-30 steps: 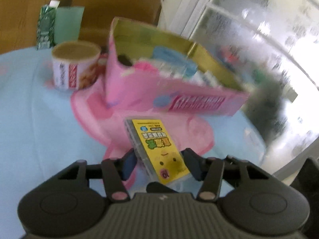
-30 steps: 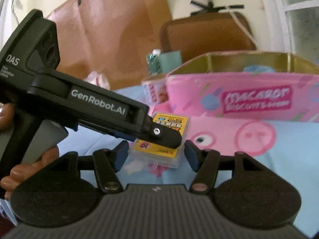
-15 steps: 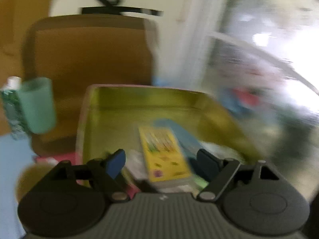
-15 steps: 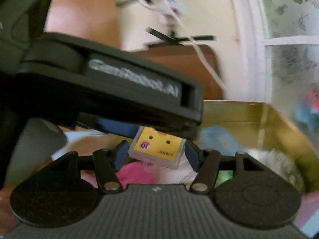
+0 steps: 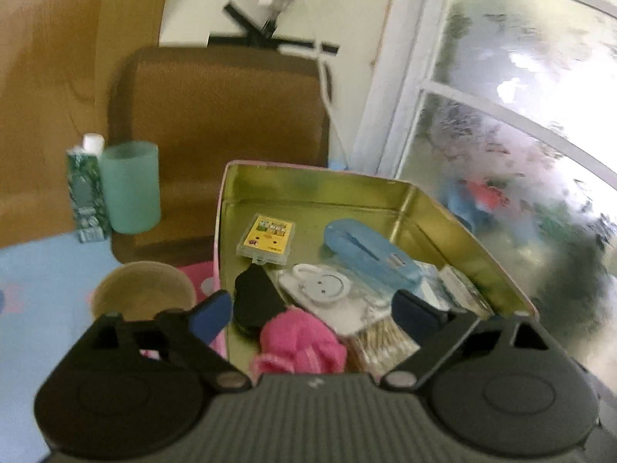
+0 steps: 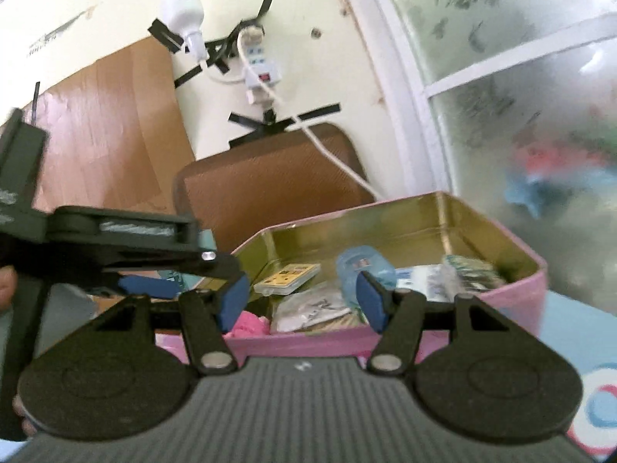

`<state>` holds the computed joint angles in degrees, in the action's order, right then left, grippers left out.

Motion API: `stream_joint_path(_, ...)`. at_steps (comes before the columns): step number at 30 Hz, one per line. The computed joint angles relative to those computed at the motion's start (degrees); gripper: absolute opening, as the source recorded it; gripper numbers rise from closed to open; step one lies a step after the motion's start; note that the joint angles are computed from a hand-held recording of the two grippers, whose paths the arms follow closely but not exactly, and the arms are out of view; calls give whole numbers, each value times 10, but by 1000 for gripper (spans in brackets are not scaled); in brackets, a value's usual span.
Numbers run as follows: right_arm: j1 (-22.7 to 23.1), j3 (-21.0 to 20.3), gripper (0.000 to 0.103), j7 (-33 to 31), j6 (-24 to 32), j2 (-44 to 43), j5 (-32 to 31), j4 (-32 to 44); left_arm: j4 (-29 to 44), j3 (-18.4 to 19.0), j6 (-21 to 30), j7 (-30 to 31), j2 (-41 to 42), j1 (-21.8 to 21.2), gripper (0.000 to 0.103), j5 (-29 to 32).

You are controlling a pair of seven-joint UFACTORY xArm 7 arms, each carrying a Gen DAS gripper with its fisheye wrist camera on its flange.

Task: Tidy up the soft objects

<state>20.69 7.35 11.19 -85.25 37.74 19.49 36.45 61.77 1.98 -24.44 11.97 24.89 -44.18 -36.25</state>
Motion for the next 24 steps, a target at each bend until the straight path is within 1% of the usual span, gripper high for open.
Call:
stream_joint_path(1,2,5,64,4,-7,-2,9,-8,-18,7,-19,10,-10,-16,101,-12)
stream_joint_path(3,1,10,64,17,-4,-11,14,-21,-48,9,-52,46,-30,-43,103,-55)
stream_joint_path(5,-1,14,64,32,6,-23,16,-35,-73,4,-67,83,-51,-59,103,-95)
stream_joint_path(9,5,18,66,53,11,-43,28,-68,-107,-17,-74,140,-83,-69,103,-168)
stream_joint_path(12,10,20,70,68,18,-57,29,-87,-113,-31,-89,187,-89,-76,103,-240)
stream_joint_path(14,15,21,71,77,18,-63,29,-97,-109,-40,-83,236,-93,-79,103,-294)
stream_joint_path(16,24,23,71,79,13,-67,36,-104,-119,-56,-89,235,-99,-68,103,-300)
stream_joint_path(20,45,28,72,74,1,-71,57,-112,-140,-88,-130,226,-100,-49,103,-301)
stream_joint_path(24,57,30,73,71,-1,-72,63,-115,-144,-117,-157,251,-98,-34,103,-324)
